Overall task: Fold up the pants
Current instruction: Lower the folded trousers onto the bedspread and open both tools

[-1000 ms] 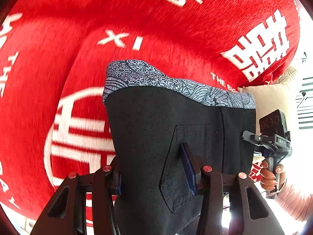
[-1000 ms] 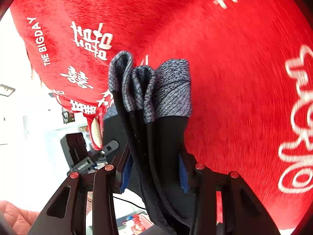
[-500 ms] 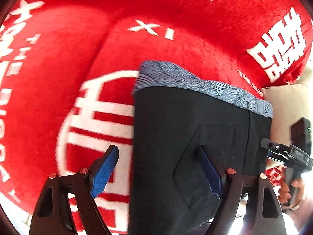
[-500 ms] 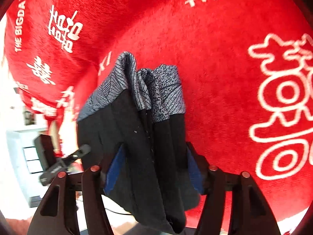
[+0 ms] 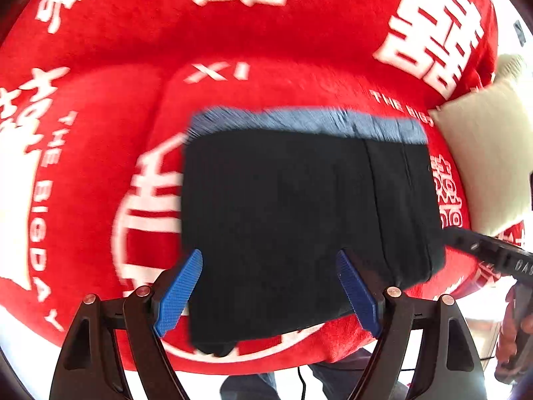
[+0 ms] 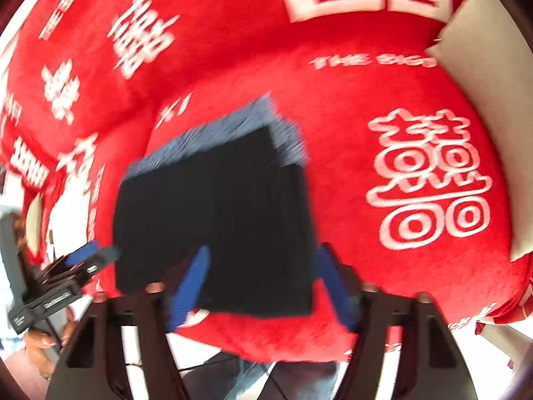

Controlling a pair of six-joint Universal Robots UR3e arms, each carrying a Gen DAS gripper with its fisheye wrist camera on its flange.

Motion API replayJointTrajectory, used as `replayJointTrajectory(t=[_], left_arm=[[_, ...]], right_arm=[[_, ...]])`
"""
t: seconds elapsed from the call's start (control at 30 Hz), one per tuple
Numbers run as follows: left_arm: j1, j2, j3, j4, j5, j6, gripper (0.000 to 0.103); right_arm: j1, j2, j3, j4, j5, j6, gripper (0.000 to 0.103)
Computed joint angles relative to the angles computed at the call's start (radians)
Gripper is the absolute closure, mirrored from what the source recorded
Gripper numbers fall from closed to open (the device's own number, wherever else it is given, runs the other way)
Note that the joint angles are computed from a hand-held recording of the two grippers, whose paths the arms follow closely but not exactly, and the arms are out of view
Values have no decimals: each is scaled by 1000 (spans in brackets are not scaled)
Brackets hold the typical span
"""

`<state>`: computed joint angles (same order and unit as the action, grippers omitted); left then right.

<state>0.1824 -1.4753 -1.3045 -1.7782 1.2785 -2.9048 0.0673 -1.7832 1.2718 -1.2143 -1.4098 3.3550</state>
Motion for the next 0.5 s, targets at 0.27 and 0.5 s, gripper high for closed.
replayJointTrajectory(t=[0.27, 0.5], left_arm=[[-90, -39, -109, 121, 89, 8, 16], [-135, -71, 60, -43, 201, -33, 16]], right_arm=[[66, 29, 157, -63, -62, 8, 51], [8, 39, 49, 122, -80, 49, 28]])
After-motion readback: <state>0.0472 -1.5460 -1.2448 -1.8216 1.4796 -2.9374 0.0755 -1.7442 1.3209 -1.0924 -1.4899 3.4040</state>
